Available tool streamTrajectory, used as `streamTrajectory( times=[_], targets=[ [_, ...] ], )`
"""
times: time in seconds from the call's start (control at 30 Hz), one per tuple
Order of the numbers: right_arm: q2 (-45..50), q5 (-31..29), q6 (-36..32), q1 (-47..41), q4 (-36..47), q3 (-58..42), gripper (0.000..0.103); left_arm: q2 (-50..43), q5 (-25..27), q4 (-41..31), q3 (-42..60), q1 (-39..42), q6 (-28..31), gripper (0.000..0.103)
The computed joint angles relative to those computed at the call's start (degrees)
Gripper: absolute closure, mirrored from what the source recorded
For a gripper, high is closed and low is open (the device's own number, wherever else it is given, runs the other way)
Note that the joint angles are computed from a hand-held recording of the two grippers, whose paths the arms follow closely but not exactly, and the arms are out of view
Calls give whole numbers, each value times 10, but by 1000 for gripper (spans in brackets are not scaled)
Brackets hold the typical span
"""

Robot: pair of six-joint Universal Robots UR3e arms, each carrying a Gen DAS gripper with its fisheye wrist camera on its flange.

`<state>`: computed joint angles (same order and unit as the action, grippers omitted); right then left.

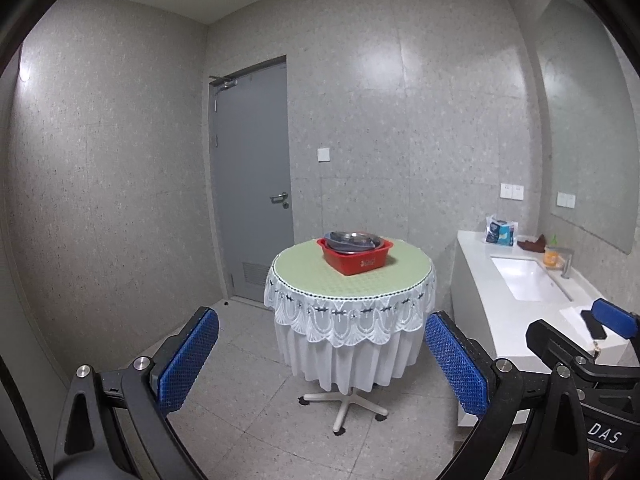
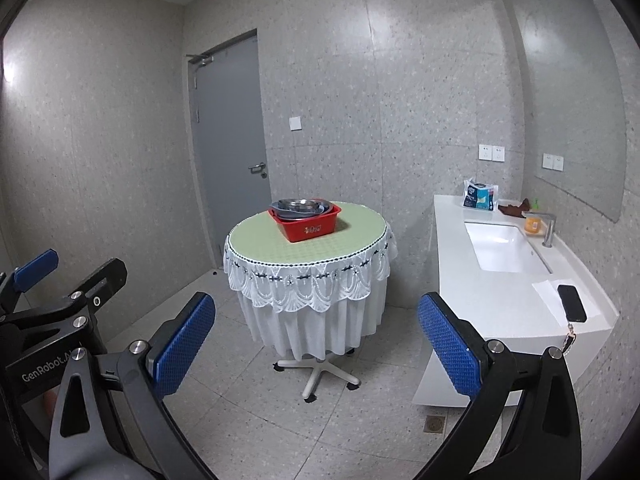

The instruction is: Organize plates and bowls

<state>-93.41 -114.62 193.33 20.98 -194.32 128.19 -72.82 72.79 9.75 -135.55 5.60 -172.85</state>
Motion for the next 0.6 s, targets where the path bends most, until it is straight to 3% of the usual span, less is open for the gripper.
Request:
streamTrajectory(
  times=[0.23, 0.6],
  targets=[
    [31, -33, 5, 29, -26, -1, 0, -1, -51, 27, -34, 50, 10, 1],
    [31, -29, -2, 20, -40, 16, 0, -41, -67, 47, -13, 58, 7, 1]
  ],
)
